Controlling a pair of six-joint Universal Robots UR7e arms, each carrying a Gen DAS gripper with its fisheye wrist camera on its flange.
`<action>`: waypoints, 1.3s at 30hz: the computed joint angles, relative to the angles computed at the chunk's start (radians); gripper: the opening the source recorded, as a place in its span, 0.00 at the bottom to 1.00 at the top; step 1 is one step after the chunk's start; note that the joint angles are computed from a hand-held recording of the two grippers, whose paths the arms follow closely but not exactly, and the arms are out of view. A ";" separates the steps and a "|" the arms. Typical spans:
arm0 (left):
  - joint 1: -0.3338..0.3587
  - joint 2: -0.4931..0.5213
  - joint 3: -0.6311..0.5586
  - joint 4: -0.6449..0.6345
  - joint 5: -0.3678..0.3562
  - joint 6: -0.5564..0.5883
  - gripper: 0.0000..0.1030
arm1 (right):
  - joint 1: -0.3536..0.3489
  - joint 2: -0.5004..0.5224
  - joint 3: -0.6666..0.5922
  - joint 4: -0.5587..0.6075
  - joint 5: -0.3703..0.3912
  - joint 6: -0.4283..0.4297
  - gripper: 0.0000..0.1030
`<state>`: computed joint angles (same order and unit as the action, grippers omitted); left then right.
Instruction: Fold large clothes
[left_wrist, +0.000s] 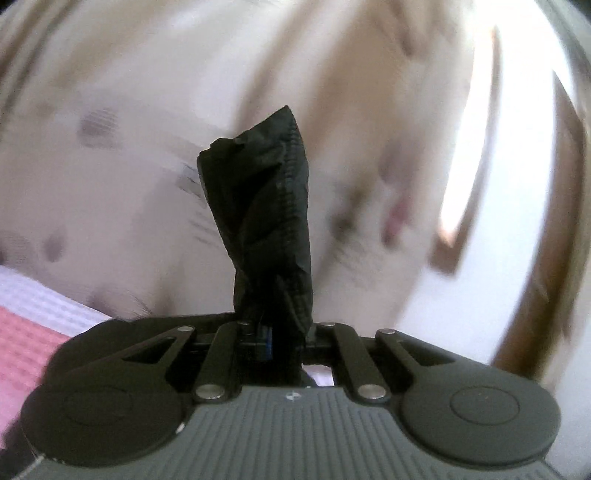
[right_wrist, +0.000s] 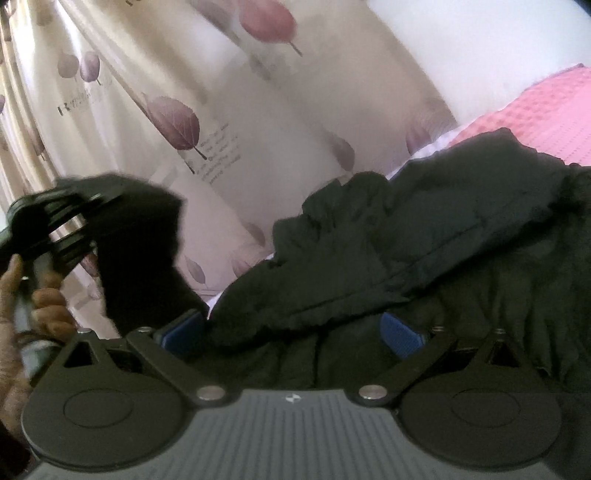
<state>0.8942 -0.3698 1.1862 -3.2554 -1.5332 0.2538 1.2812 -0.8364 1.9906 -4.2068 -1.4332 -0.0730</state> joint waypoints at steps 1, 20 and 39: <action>-0.005 0.014 -0.004 0.023 -0.002 0.010 0.10 | -0.002 0.000 0.001 -0.003 0.005 0.003 1.00; 0.016 0.041 0.149 -0.049 0.037 0.194 1.00 | -0.005 -0.044 0.035 0.011 0.014 0.078 1.00; 0.160 -0.015 0.073 -0.005 0.228 -0.160 0.99 | 0.045 -0.097 -0.400 0.780 -0.277 -0.161 0.23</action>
